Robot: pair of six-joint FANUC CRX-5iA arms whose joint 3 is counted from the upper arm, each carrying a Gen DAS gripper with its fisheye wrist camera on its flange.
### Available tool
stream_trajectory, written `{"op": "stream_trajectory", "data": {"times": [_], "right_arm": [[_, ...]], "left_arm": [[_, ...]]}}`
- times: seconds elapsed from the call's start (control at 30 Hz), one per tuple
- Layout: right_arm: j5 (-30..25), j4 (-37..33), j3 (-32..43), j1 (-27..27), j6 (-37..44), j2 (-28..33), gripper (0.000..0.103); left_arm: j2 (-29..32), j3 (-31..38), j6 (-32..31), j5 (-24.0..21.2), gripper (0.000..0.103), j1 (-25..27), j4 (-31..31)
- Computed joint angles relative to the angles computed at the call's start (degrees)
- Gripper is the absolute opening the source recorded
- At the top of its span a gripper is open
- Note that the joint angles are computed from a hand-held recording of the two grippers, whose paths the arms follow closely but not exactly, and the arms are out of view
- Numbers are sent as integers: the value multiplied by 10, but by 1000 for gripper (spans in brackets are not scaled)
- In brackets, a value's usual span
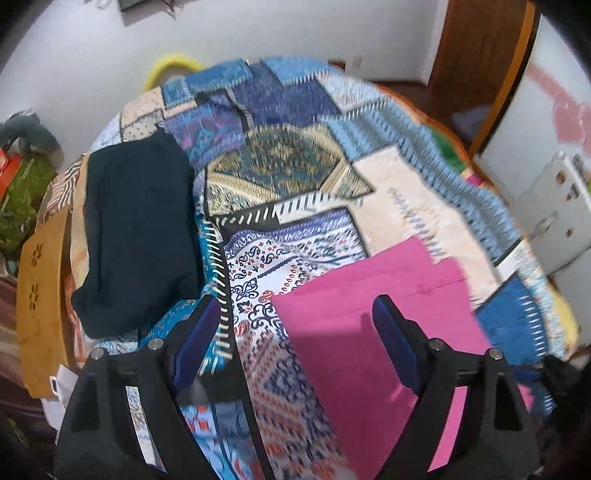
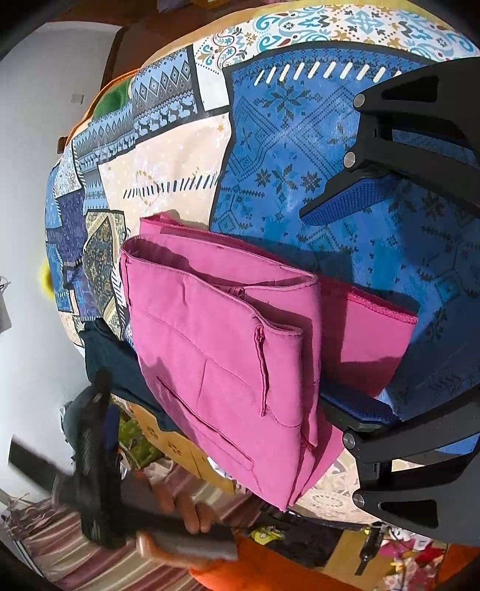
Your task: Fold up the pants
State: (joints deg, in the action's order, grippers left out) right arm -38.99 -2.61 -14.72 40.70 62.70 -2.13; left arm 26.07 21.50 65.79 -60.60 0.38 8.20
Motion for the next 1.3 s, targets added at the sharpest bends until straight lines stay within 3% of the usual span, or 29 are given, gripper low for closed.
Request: {"op": "stream_trajectory", "data": {"times": [0.1,0.2,0.27,0.4,0.67,0.97,1.2,1.27,1.3], "right_arm": [[-3,3,2,-4,-4,2,81],[-6,2,3,-8,-6,2,81],[-7,5,2,-10,-7,0,81],[-8,21,-6,-12,-20,-5,81],[-6,53,-18,-17,-49,-15,81],[26,118,-28,-11,-102,-32,81],[28,76,-5,-2,-62,-20,81],[22,53,6,1,-37,-10,81],[20,39,11,2,-25,-6,81]], "left_arm": [[37,39,8,-37,85,-20,-56],[56,48,19,-40,100,-30,-97],[41,20,6,-11,103,-24,-96],[12,-19,-11,1,103,-7,-84],[-97,-141,-29,55,103,30,-94],[-201,-278,-62,58,103,113,14],[-256,-362,-99,52,103,153,105],[-277,-387,-111,75,98,153,118],[-292,-404,-123,91,90,152,130]]}}
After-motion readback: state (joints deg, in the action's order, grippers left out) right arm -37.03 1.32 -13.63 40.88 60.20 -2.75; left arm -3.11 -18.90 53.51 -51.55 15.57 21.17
